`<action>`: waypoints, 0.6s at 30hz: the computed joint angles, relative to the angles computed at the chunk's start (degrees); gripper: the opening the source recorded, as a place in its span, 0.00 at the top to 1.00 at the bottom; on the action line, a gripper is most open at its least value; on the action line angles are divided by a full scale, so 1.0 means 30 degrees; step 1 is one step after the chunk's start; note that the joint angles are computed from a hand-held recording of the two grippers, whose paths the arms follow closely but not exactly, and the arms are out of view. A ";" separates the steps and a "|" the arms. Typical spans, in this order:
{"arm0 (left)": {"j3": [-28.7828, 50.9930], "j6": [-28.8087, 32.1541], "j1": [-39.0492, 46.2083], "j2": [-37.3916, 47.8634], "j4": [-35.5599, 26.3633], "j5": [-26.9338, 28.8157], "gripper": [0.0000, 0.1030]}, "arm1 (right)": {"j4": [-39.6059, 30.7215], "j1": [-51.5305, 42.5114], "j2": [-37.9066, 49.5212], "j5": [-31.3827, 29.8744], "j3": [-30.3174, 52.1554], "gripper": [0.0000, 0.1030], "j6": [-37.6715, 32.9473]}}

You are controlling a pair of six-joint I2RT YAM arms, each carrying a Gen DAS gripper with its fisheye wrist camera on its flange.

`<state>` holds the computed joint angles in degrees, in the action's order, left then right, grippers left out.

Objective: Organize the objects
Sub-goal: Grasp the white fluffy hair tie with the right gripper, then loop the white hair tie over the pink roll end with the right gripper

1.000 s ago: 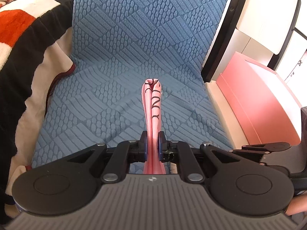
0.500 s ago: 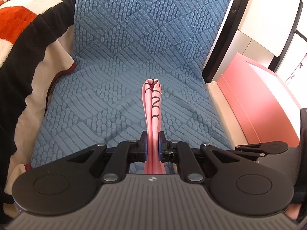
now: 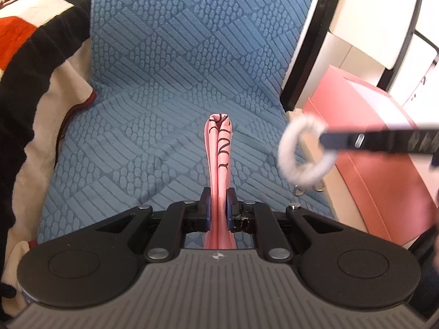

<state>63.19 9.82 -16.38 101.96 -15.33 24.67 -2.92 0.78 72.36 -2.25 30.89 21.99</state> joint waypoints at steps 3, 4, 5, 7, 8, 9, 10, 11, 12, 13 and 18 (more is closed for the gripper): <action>-0.0123 0.0337 -0.0446 0.0079 0.0209 -0.0321 0.88 | -0.0189 -0.0685 -0.0728 -0.0702 0.0244 0.91 -0.0639; -0.0181 0.0494 -0.0650 0.0116 0.0313 -0.0514 0.88 | -0.0062 -0.0850 -0.0901 -0.0811 0.0183 0.91 -0.0910; -0.0221 0.0627 -0.0811 0.0160 0.0389 -0.0634 0.88 | 0.0159 -0.1088 -0.1048 -0.1027 0.0028 0.91 -0.1145; -0.0281 0.0849 -0.1137 0.0320 0.0514 -0.0762 0.88 | 0.0804 -0.1427 -0.0934 -0.1495 -0.0232 0.91 -0.1062; -0.0310 0.0972 -0.1342 0.0418 0.0582 -0.0907 0.88 | 0.1339 -0.1534 -0.0715 -0.1704 -0.0401 0.91 -0.0944; -0.0315 0.1099 -0.1508 0.0492 0.0633 -0.1079 0.88 | 0.1816 -0.1541 -0.0392 -0.1783 -0.0497 0.91 -0.0838; -0.0391 0.1231 -0.1696 0.0553 0.0746 -0.1273 0.88 | 0.2241 -0.1596 0.0052 -0.1966 -0.0504 0.91 -0.0743; -0.0398 0.1360 -0.1881 0.0683 0.0794 -0.1433 0.88 | 0.2626 -0.1682 0.0575 -0.2307 -0.0430 0.91 -0.0620; -0.0391 0.1414 -0.2006 0.0791 0.0804 -0.1533 0.88 | 0.2908 -0.1772 0.1039 -0.2684 -0.0304 0.91 -0.0545; -0.0378 0.1432 -0.2123 0.0898 0.0891 -0.1646 0.88 | 0.3204 -0.1934 0.1524 -0.3215 -0.0163 0.91 -0.0412; -0.0209 0.1384 -0.2352 0.1296 0.1183 -0.1817 0.87 | 0.4645 -0.3238 0.3771 -0.6570 0.0479 0.91 0.1181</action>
